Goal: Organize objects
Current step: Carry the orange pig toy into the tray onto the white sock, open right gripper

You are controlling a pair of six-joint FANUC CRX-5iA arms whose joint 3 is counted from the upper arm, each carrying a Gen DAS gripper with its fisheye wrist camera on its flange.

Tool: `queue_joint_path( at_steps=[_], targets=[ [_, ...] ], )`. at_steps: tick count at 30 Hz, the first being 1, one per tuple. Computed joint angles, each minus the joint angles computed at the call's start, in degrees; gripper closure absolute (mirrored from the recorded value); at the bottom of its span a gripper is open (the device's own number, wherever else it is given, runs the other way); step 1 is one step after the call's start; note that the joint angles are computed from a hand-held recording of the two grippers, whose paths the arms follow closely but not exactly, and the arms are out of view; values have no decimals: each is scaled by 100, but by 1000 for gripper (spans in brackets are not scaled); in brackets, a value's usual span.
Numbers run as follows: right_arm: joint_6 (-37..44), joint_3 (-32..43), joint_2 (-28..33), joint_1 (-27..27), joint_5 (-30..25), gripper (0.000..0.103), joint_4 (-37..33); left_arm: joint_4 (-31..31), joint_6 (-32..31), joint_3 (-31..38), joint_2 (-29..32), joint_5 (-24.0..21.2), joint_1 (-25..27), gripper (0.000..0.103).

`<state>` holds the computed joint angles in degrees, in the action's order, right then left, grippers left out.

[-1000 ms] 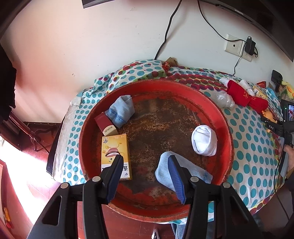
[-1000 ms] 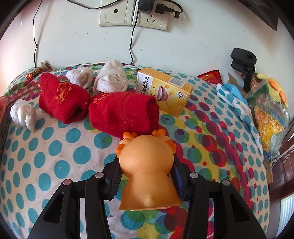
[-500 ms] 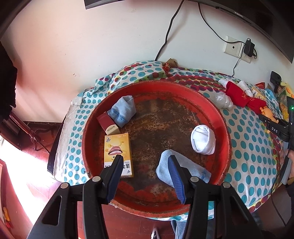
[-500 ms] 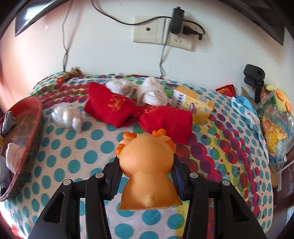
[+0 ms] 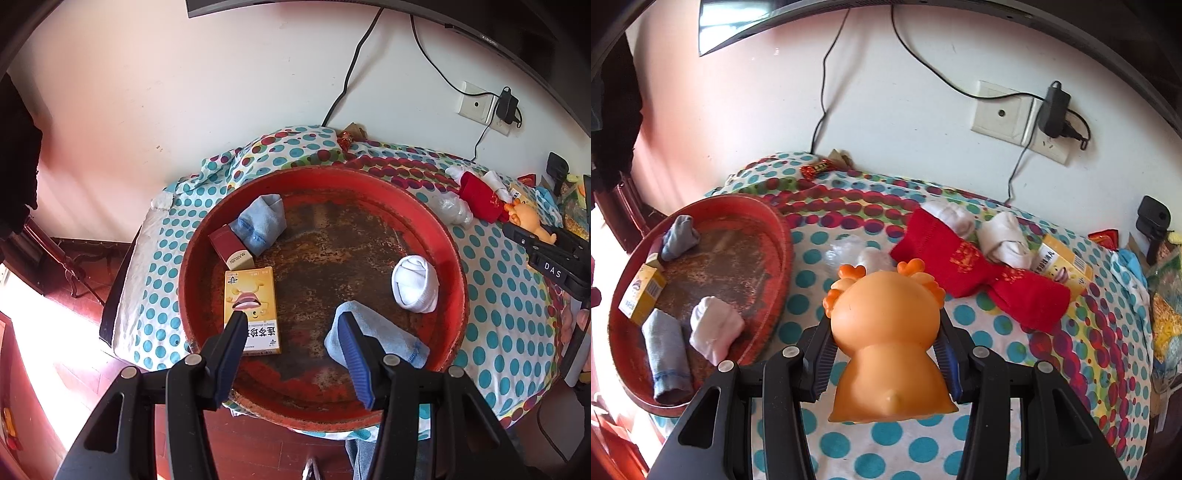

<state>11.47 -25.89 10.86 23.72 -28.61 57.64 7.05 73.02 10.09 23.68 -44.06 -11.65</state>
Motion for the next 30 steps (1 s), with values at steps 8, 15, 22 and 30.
queue_joint_path(
  at_steps=[8, 15, 22, 30],
  targets=[
    [738, 562, 339, 398, 36, 58, -500, -7, 63, 0, -9, -12, 63, 51],
    [1477, 1119, 729, 709, -1, 58, -1069, 7, 64, 11, -3, -46, 96, 51],
    [2223, 1755, 1198, 912, -195, 58, -1669, -14, 87, 44, 26, -90, 114, 51],
    [2831, 2347, 1636, 1031, -486, 58, -2146, 18, 99, 46, 38, -125, 148, 51]
  ],
)
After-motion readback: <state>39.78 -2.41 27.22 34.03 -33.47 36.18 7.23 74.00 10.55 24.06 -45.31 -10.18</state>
